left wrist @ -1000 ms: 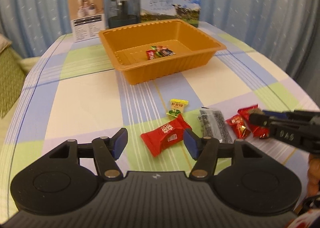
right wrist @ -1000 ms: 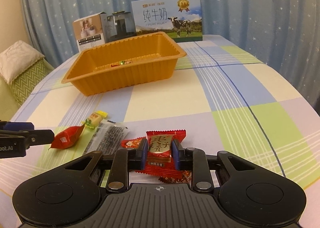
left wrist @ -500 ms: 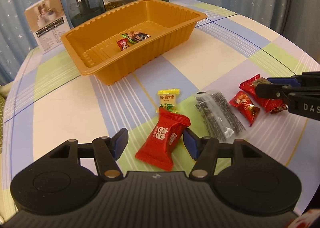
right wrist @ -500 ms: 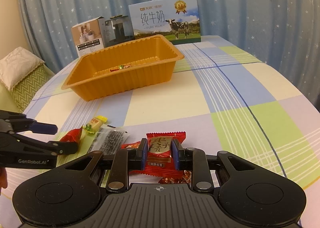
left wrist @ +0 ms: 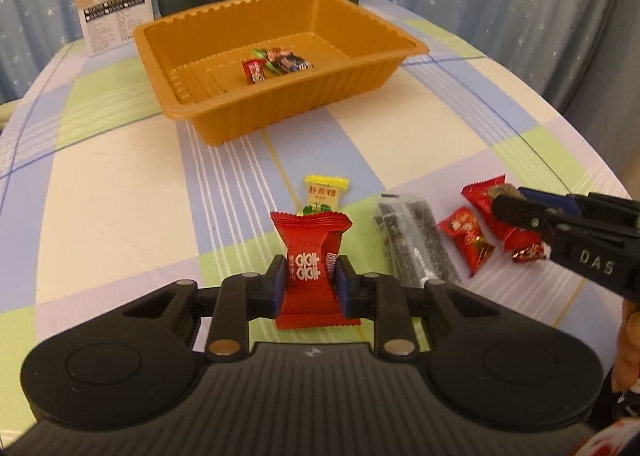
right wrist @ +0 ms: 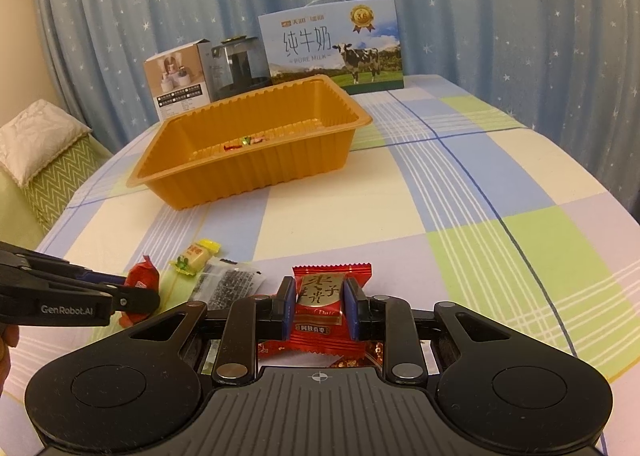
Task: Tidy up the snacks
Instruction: 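Grasp the red pillow candy with the left tool while the right tool holds its packet, then carry both red candies over the orange tray with both tools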
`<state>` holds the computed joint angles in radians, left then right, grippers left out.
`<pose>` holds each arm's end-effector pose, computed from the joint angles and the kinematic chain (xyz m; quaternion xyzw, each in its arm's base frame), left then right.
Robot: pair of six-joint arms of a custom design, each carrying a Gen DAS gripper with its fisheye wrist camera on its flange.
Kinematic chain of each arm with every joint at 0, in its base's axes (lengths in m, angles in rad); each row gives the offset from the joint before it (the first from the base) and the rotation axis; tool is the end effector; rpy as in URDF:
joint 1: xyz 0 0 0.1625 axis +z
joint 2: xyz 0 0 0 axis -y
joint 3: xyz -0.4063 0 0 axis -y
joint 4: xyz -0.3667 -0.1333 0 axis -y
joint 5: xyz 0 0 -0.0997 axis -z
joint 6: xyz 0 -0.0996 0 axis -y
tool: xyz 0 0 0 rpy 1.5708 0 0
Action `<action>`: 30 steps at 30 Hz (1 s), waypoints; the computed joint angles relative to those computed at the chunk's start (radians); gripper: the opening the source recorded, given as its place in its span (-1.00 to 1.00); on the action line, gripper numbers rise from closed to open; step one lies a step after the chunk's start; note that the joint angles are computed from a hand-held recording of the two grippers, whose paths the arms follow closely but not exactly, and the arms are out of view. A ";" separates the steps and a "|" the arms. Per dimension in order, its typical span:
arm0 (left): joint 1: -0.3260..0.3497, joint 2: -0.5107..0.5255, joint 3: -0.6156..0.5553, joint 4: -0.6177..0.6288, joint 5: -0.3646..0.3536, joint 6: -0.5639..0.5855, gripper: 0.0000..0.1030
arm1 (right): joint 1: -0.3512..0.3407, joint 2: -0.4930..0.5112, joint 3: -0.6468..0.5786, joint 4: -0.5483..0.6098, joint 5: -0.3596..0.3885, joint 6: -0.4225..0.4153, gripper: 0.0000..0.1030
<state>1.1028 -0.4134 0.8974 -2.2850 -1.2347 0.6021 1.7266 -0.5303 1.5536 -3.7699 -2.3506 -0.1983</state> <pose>-0.2194 -0.8025 0.0863 0.4828 0.8523 -0.1018 0.1734 0.1626 -0.6275 0.1197 -0.0720 -0.7948 0.5062 0.3271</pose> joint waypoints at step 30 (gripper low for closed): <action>-0.041 0.267 -0.538 0.035 -0.066 -0.115 -0.56 | 0.003 0.058 -0.361 0.090 0.138 -0.194 -0.50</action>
